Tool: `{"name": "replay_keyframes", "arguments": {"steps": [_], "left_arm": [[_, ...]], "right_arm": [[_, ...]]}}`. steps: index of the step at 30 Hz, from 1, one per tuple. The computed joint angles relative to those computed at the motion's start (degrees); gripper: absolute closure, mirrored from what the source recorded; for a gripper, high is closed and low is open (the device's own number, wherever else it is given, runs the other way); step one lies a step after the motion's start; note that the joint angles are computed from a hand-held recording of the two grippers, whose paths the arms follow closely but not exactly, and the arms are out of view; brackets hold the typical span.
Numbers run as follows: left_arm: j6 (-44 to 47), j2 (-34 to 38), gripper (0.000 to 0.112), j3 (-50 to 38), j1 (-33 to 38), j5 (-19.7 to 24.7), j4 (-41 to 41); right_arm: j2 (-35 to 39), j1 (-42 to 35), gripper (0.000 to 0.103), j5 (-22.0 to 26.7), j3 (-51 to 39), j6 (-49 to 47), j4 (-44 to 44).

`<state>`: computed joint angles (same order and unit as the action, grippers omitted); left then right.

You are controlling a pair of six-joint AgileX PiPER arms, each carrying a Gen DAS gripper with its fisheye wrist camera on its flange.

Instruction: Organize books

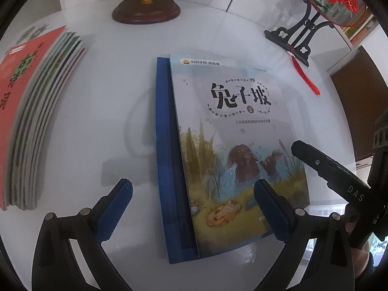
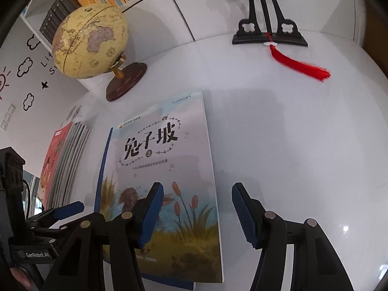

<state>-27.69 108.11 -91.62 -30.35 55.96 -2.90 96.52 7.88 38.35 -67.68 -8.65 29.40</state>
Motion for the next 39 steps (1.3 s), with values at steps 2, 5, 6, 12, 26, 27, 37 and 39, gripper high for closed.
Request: {"name": "replay_keyframes", "arguments": {"steps": [2,5,6,12,26,27,37,39], "left_arm": [[0.0,0.4,0.013,-0.4,0.0,0.2,-0.1],[0.8,0.7,0.013,-0.3,0.5,0.2,-1.4],[0.9,0.8,0.013,-0.2,0.6,0.2,-1.9],[3.3,0.0,0.013,0.9,0.9,-0.1,-4.1],[11.3,-1.0,0.012,2.4,4.6,-2.4,-13.2],[11.6,-1.3,0.012,2.8,4.9,-2.9,-13.9],[10.2,-4.4,0.012,9.3,7.4,-8.8,-23.2],[10.4,-4.6,0.012,10.3,8.5,-9.7,-26.4]], "right_arm": [[0.6,-0.4,0.049,0.6,0.0,-1.3,1.8],[0.9,-0.9,0.05,1.1,0.1,-3.6,4.5],[1.0,-1.0,0.05,1.6,0.0,-4.2,5.2],[0.0,-0.1,0.05,3.0,1.2,-4.9,6.6],[-1.4,0.0,0.05,5.2,4.3,-8.3,13.9],[-1.5,0.6,0.05,4.6,4.2,-7.6,12.8],[-1.1,1.8,0.047,2.7,3.2,-6.2,9.6],[-1.3,1.9,0.045,2.6,3.3,-6.7,9.2]]}}
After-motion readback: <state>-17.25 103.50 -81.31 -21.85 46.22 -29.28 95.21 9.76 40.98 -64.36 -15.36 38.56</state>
